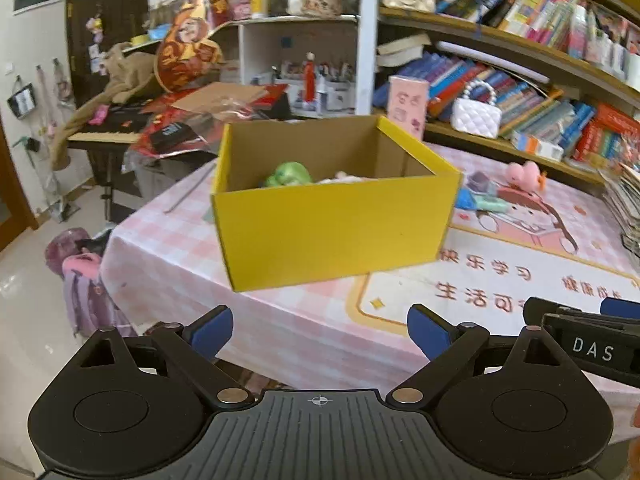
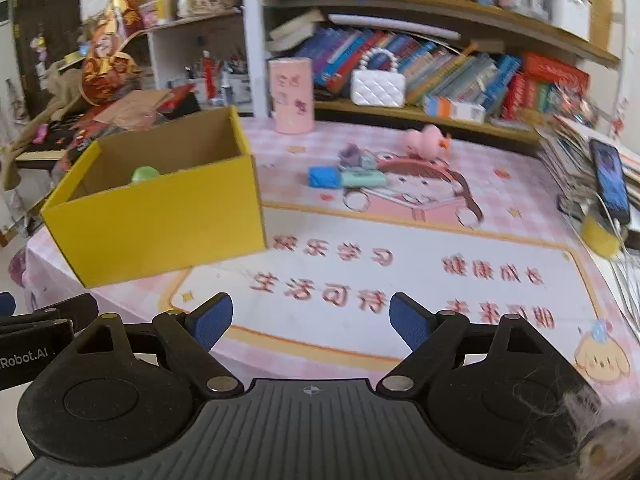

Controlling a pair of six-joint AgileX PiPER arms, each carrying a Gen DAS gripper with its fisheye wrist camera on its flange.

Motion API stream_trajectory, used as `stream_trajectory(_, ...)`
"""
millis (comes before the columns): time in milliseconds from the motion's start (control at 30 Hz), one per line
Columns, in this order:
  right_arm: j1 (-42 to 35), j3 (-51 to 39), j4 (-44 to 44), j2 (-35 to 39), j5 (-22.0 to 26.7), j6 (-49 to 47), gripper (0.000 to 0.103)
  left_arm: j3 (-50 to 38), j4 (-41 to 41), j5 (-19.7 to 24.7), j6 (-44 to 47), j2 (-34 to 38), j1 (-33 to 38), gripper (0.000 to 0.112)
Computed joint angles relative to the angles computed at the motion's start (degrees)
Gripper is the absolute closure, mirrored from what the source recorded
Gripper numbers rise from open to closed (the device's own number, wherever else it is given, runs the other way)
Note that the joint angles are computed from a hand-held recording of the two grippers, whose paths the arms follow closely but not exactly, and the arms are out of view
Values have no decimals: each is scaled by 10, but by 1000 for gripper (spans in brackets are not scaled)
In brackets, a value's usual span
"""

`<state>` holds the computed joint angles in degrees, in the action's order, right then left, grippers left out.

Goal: Organize objects
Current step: 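Withdraw both grippers from the box back toward the remaining toys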

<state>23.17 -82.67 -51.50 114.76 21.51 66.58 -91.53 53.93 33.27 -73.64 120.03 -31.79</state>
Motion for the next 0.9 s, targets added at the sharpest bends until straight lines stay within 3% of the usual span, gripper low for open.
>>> stream_trajectory(533,-16,70,-18,-49,69,64,17,-66,-124,-47,148,42,-15,16)
stream_trajectory(767,-40,93,-13,-62,78,67,17,-138,-205,-32,239,87,-28,16)
stream_trajectory(900,-61,91,13,-58,75,43,17,-204,-256,-2,296,124,-34,16)
